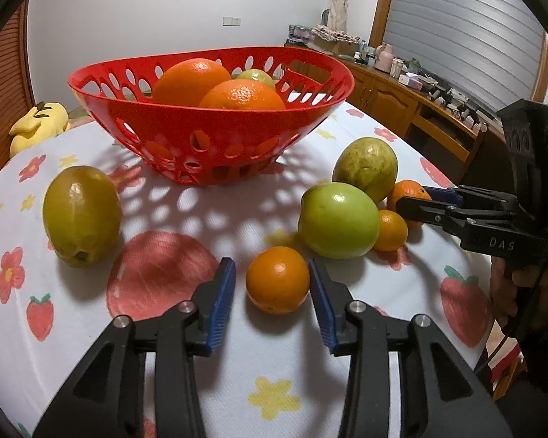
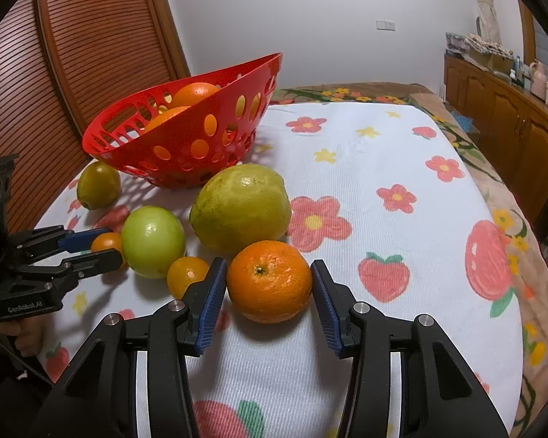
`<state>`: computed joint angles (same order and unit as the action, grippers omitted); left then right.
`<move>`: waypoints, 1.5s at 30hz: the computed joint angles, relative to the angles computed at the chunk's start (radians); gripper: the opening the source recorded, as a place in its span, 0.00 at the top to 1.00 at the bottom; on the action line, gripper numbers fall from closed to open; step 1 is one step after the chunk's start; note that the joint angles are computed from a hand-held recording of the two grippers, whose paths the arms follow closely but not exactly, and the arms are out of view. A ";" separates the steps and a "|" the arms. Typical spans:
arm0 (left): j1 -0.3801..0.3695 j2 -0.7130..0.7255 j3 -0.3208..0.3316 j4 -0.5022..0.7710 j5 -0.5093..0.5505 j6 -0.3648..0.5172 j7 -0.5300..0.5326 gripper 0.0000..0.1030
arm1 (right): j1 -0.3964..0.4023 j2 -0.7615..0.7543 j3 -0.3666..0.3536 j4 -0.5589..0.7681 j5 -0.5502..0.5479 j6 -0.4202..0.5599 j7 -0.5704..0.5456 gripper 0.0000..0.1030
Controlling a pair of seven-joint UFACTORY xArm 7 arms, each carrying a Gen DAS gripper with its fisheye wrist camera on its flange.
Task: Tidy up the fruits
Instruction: 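Grasp an orange with the right gripper while the left gripper grasps a small orange, then lift both held oranges and carry them over the red basket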
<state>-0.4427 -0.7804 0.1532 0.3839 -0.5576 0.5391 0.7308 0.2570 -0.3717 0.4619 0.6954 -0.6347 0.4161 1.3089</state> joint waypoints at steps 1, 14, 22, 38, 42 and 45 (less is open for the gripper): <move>0.000 0.001 -0.001 0.000 0.001 0.002 0.001 0.60 | 0.000 0.000 -0.001 0.000 0.000 -0.001 0.000 0.54; -0.003 -0.019 0.024 0.003 -0.027 0.014 0.023 0.69 | 0.003 -0.011 0.004 0.001 -0.004 0.021 0.007 0.55; 0.020 -0.049 0.037 0.033 -0.036 0.042 0.032 0.69 | 0.008 -0.071 0.005 0.011 0.006 0.068 -0.041 0.55; 0.010 0.010 0.060 0.173 -0.062 -0.015 0.059 0.69 | -0.042 0.008 0.007 0.176 -0.028 0.043 -0.162 0.55; 0.010 0.050 0.064 0.204 -0.069 -0.033 0.065 0.69 | -0.033 0.056 -0.013 0.226 -0.043 0.043 -0.182 0.55; 0.011 0.077 0.067 0.223 -0.078 -0.041 0.070 0.69 | -0.019 0.096 -0.033 0.267 -0.056 0.043 -0.196 0.55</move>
